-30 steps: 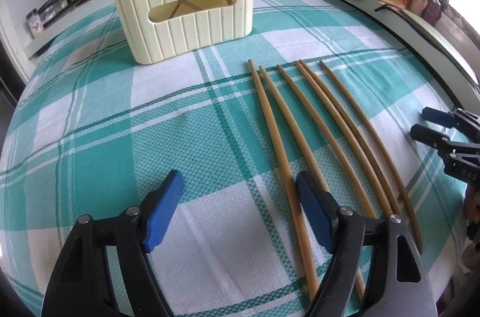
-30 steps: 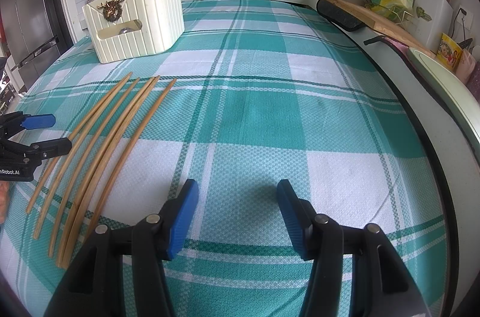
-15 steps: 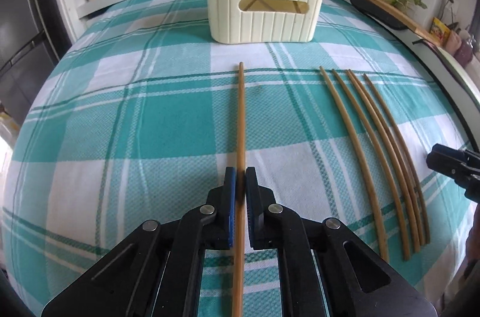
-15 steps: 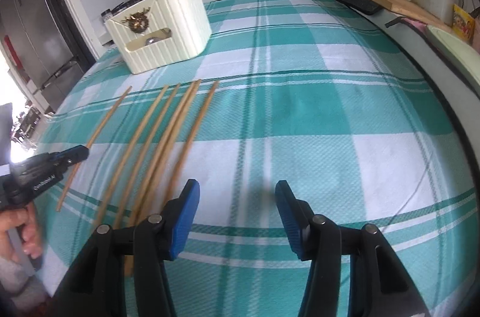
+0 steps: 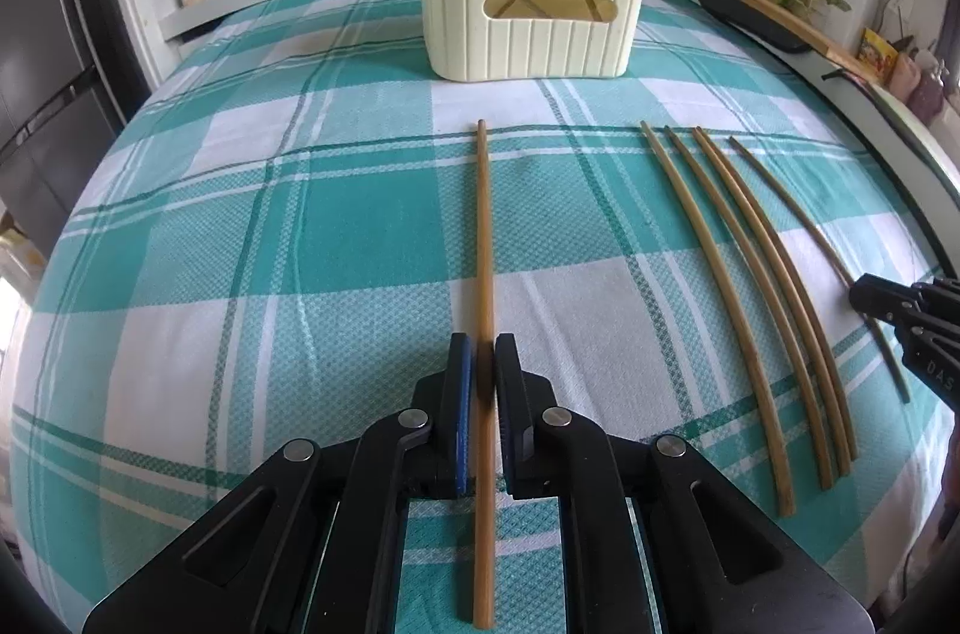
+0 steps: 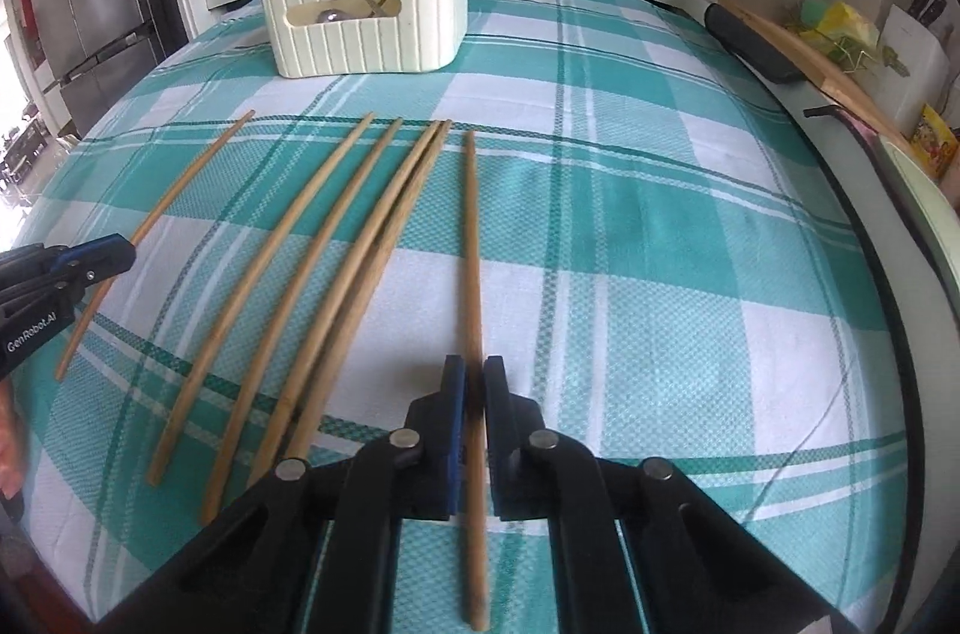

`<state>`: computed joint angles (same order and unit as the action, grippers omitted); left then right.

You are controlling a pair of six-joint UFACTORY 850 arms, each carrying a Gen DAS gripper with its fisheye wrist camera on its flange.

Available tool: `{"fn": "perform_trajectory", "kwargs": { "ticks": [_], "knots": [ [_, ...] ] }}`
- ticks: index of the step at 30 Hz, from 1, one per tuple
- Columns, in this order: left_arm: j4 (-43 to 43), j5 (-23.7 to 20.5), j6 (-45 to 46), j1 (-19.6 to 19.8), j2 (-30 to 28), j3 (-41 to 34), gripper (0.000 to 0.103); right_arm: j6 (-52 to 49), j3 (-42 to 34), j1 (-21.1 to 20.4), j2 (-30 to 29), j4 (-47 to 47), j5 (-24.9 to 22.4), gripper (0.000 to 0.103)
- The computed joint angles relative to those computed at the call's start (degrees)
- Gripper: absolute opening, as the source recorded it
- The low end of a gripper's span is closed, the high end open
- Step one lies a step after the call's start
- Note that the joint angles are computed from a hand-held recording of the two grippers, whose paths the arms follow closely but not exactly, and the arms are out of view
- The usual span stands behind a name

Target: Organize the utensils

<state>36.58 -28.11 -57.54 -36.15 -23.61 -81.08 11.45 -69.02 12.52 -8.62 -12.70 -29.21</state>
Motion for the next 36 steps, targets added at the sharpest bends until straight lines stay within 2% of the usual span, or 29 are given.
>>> {"fn": "perform_trajectory", "kwargs": {
  "ticks": [3, 4, 5, 6, 7, 8, 10, 13, 17, 20, 29, 31, 32, 36],
  "knots": [
    [0.34, 0.34, -0.90, 0.04, 0.84, 1.09, 0.010, 4.10, 2.03, -0.59, 1.75, -5.41, 0.37, 0.007],
    [0.10, 0.81, -0.74, 0.06, 1.15, 1.49, 0.021, 2.65, 3.01, -1.07, 2.64, -4.00, 1.45, 0.008],
    [-0.62, 1.66, 0.02, 0.16, 1.50, 1.95, 0.040, 0.53, 3.68, -1.50, 3.20, -1.85, 2.27, 0.013],
    [-0.49, 2.07, -0.05, 0.14, 1.77, 2.27, 0.050, 0.02, 4.33, -1.72, 3.66, -1.39, 3.04, 0.019],
    [1.25, 1.66, -1.67, -0.07, 1.93, 2.45, 0.068, 1.22, 4.91, -1.72, 4.10, -2.78, 3.66, 0.032],
    [3.39, 1.07, -3.61, -0.31, 2.05, 2.55, 0.075, 2.17, 5.27, -1.71, 4.35, -3.89, 4.06, 0.046],
    [3.98, 0.64, -3.80, -0.24, 2.06, 2.51, 0.078, 1.22, 5.57, -1.89, 4.41, -3.11, 4.74, 0.049],
    [-0.50, -1.28, 1.09, 0.40, 0.74, 1.25, 0.083, -0.79, 5.89, -2.35, 4.45, -0.52, 5.69, 0.049],
    [-0.22, -1.75, 0.86, 0.71, 0.50, 1.49, 0.095, -6.11, 6.73, -3.61, 4.67, 6.71, 7.85, 0.050],
    [-2.59, -1.60, 3.21, 1.32, 0.03, 1.04, 0.103, -4.50, 7.36, -3.33, 4.97, 4.83, 8.90, 0.050],
    [-3.96, -0.61, 5.30, 1.60, 0.12, 1.33, 0.102, -5.76, 7.02, -3.62, 4.67, 6.34, 8.66, 0.051],
    [-7.51, -0.79, 9.93, 1.97, 0.04, 0.86, 0.102, -8.28, 5.84, -3.86, 4.04, 8.46, 6.71, 0.051],
    [-11.91, -1.17, 15.47, 2.49, -0.18, 0.15, 0.102, -11.01, 4.39, -4.09, 3.29, 10.28, 4.26, 0.051],
    [-28.11, -1.24, 34.08, 5.50, -0.72, -2.25, 0.102, -23.16, -3.70, -5.90, -1.51, 17.98, -8.91, 0.051]
  ]
}}
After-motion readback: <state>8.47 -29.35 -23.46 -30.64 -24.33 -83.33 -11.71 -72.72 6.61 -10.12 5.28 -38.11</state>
